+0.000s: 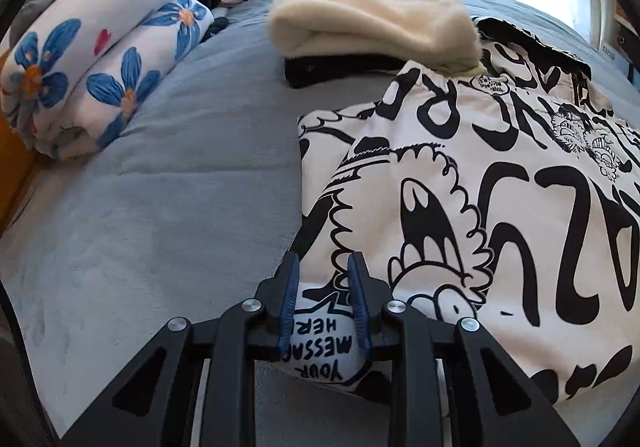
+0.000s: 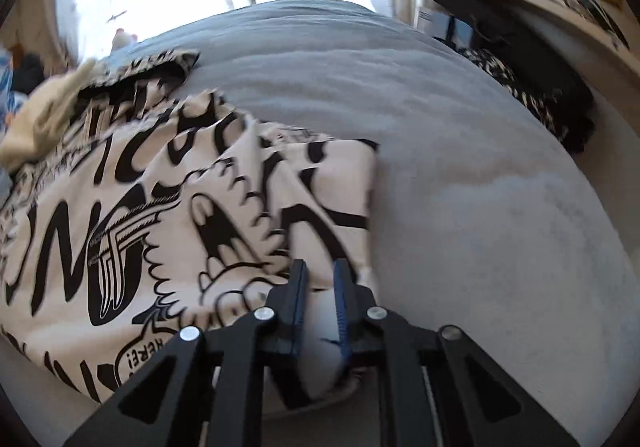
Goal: Fold large clothes
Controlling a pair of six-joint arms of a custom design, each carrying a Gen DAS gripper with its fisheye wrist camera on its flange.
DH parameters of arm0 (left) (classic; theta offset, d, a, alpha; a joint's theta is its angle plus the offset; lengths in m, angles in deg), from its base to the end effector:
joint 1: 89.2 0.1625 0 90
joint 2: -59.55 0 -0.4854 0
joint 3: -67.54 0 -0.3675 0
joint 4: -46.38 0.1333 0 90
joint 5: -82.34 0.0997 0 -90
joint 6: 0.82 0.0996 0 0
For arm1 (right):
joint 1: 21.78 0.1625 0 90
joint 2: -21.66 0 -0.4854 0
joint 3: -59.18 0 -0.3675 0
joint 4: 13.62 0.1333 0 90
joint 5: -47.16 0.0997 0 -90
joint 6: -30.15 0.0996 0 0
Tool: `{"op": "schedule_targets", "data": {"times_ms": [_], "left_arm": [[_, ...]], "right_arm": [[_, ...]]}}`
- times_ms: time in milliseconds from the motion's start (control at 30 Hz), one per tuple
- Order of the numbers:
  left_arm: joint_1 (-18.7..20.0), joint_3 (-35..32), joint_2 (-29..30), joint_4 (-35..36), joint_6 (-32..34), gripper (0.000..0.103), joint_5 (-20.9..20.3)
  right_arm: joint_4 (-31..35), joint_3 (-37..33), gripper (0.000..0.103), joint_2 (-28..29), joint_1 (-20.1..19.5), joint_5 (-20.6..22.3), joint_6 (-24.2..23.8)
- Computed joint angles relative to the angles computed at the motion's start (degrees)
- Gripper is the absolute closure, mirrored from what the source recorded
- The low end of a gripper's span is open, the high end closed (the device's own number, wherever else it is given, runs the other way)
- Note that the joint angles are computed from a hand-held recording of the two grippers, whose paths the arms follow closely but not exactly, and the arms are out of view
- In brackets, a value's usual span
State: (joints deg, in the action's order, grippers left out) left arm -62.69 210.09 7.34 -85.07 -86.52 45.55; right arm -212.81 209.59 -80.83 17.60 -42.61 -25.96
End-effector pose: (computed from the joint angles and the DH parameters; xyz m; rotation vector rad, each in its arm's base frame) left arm -0.1876 -0.3317 0.0643 0.0616 2.0493 -0.7239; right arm -0.1290 -0.2788 0.4032 0.1064 -2.1661 0.7699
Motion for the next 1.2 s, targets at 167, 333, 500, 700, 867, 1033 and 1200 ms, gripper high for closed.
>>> {"op": "schedule_targets", "data": {"times_ms": [167,333,500,700,867,1033,1200], "left_arm": [[1.05,0.57,0.87,-2.31,1.20,0.078,0.72],[-0.34,-2.00,-0.66,4.99,-4.60,0.077,0.15],[-4.62,-4.63,2.09,1.23,-4.90,0.056,-0.07],[-7.17,-10.27,6.70,5.67,-7.48,0.054,2.65],[-4.89,-13.54,5.76,20.59,-17.13,0.054,2.94],[-0.74,-11.81,1.52,30.13,-24.38,0.052,-1.92],[-2.26,-8.33,-1.85,26.25,-25.22,0.050,-2.49]], "right_arm": [[-3.58,0.21,0.091,2.75,1.80,-3.55,0.08],[2.52,-0.42,0.087,-0.25,5.82,-3.90,5.77],[8.46,1.86,0.087,0.14,16.01,-3.80,8.06],[1.01,4.21,0.087,13.10,31.12,-10.14,11.26],[-1.34,2.92,0.087,20.80,36.64,-13.33,13.18],[-1.17,2.45,0.087,21.38,36.22,-12.99,13.94],[2.90,1.07,0.087,18.62,33.71,-12.23,14.73]]}}
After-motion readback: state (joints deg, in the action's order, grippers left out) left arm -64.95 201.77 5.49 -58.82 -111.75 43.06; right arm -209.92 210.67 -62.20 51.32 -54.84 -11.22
